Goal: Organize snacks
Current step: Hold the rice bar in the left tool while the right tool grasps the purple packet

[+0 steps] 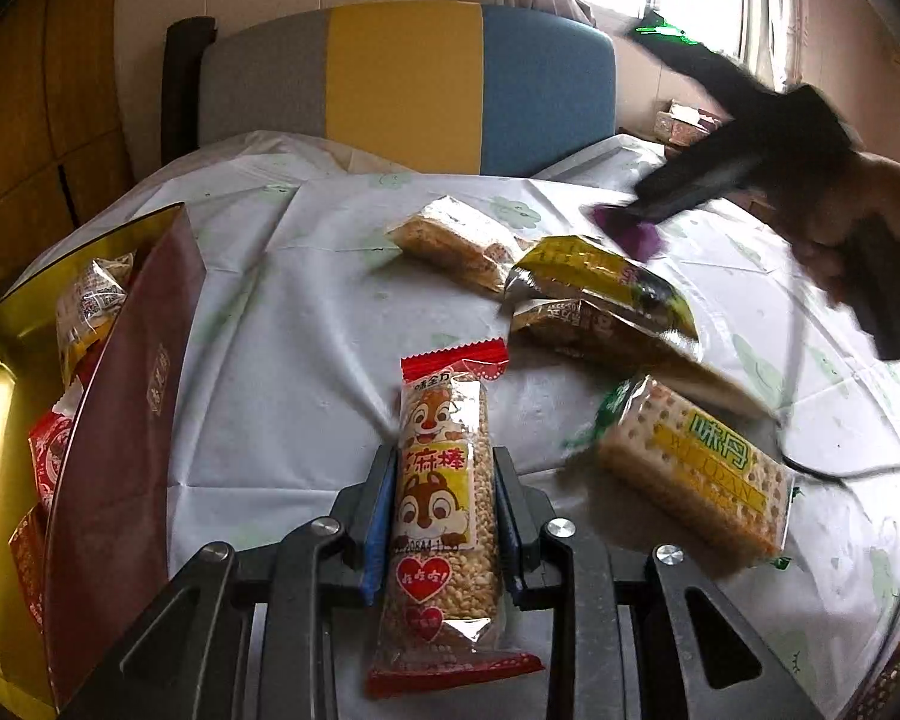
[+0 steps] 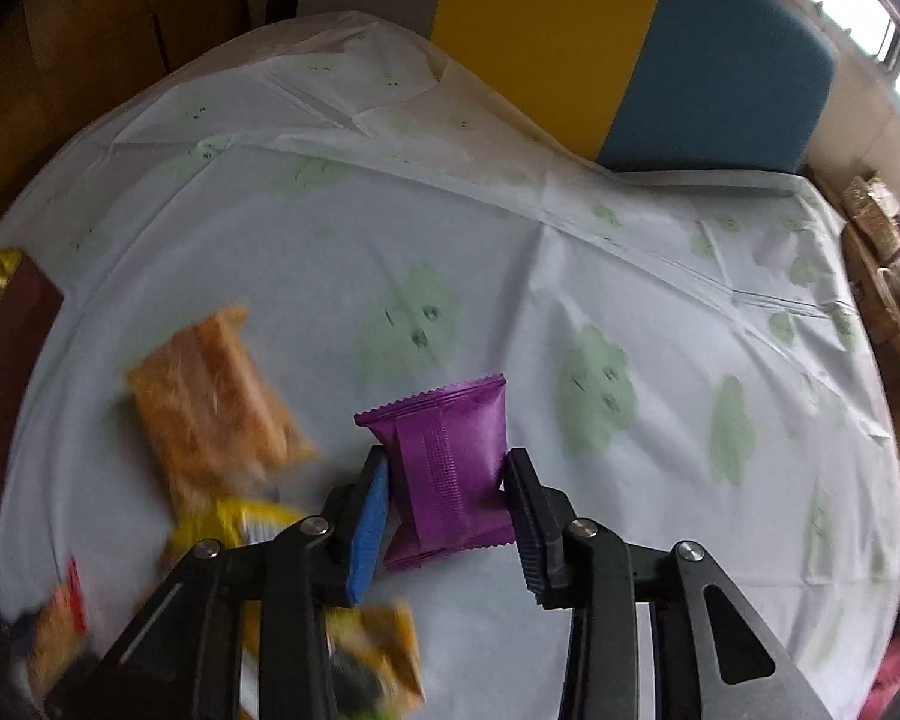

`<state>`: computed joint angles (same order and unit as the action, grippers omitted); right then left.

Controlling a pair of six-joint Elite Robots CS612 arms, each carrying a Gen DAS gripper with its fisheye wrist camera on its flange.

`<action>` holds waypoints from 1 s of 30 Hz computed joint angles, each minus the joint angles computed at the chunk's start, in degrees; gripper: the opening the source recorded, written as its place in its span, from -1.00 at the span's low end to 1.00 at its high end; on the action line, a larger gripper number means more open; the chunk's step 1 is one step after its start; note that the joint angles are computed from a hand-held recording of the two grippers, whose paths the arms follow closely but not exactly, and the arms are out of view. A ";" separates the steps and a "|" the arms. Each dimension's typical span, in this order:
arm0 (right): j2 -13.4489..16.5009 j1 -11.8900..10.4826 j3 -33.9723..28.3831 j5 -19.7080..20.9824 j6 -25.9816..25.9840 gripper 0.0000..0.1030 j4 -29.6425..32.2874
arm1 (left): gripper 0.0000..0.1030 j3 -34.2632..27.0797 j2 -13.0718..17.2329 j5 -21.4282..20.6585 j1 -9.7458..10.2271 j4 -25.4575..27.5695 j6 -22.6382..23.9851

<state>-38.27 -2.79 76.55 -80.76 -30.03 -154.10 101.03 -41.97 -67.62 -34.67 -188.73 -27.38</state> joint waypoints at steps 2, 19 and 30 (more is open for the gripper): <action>-1.61 -0.84 2.70 0.39 0.20 -0.28 -1.62 | -0.42 0.00 0.00 0.00 0.00 0.00 0.00; -8.03 -6.46 16.09 -0.90 6.26 -0.28 -3.90 | -0.42 -0.50 -0.36 2.22 -0.61 3.02 0.70; -7.30 -5.62 16.11 -3.29 3.00 -0.24 -7.05 | -0.43 1.43 -3.13 -1.80 -0.52 3.66 0.38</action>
<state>-45.58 -8.41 92.66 -84.05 -27.03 -161.15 102.46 -45.10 -69.42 -35.19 -185.07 -27.00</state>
